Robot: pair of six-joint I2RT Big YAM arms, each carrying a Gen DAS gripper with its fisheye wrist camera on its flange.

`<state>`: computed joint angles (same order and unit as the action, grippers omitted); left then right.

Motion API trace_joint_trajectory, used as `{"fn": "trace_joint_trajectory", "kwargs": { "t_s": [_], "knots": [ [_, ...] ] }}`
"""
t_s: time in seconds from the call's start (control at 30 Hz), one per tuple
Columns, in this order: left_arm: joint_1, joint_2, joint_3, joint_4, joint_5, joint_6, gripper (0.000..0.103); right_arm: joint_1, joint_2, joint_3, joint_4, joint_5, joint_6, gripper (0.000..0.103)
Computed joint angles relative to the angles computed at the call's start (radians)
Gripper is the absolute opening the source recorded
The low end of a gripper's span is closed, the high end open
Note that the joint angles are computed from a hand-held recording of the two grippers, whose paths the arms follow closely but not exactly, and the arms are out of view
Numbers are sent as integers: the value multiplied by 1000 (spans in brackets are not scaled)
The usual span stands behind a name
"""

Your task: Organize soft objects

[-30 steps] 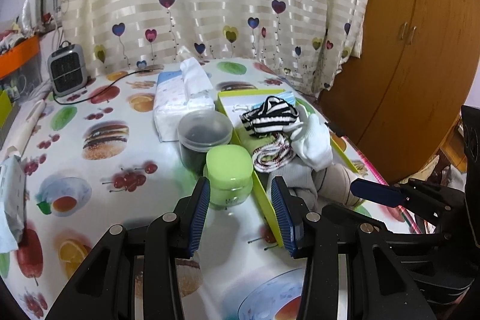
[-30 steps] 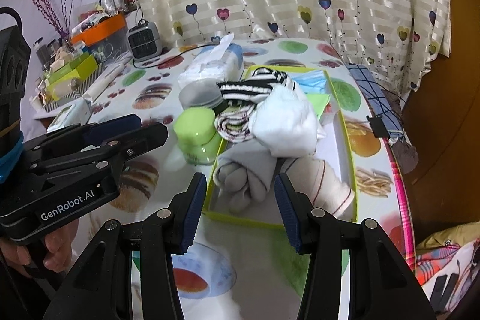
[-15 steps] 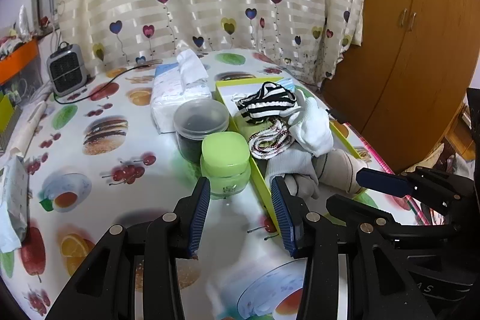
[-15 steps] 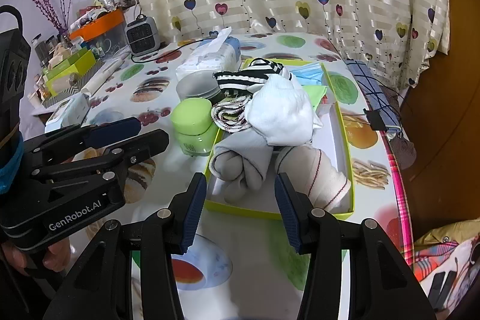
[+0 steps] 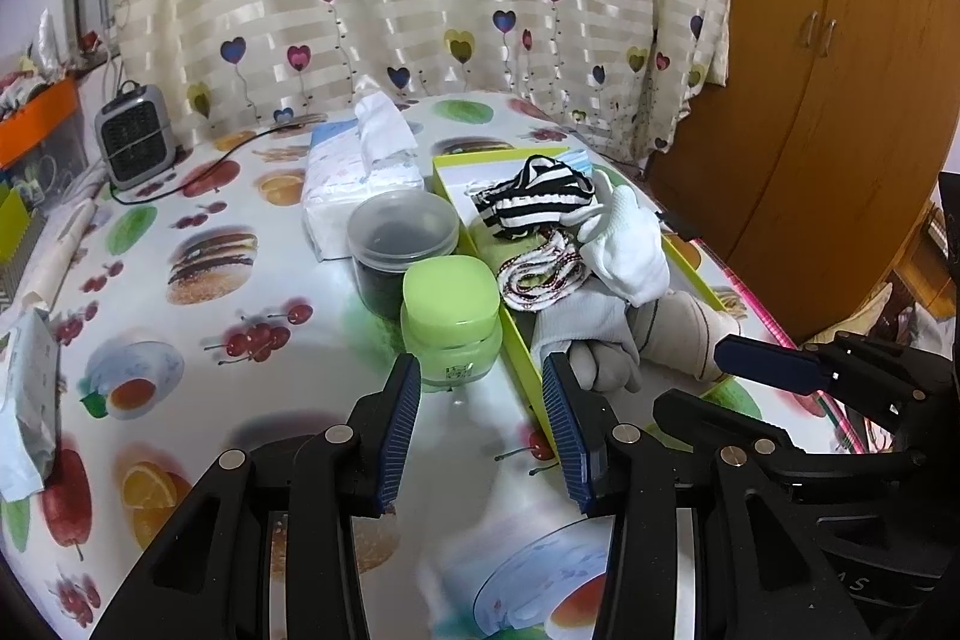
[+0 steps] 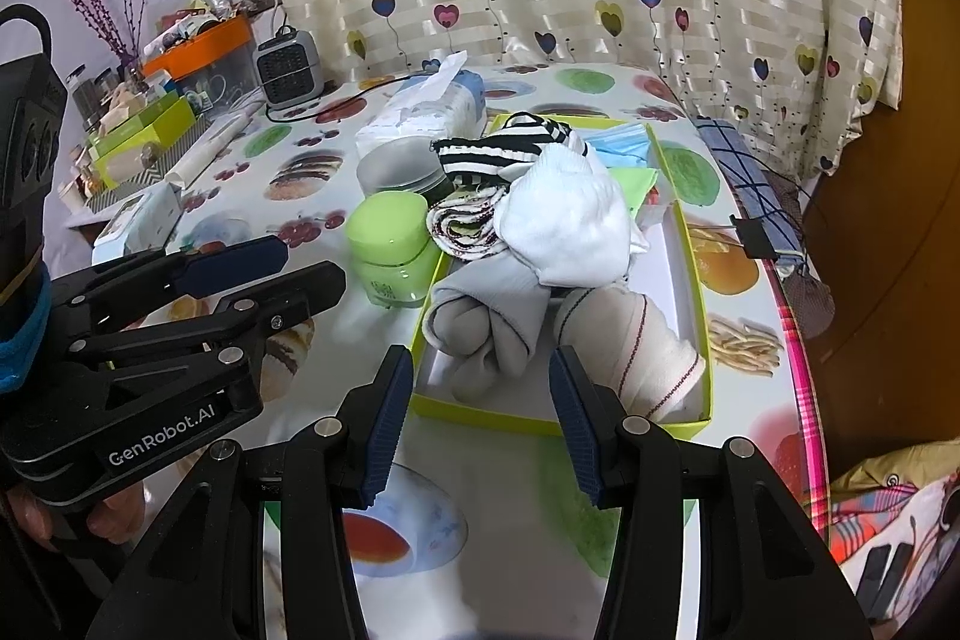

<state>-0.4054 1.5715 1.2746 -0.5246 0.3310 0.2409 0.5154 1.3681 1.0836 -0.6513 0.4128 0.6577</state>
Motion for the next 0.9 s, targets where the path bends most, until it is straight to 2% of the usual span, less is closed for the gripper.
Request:
{"fn": "trace_joint_trajectory", "kwargs": {
  "t_s": [0.9],
  "knots": [
    [0,5,-1,-5,4,2,41,-5,-4,-13,5,-10,4,49]
  ]
}}
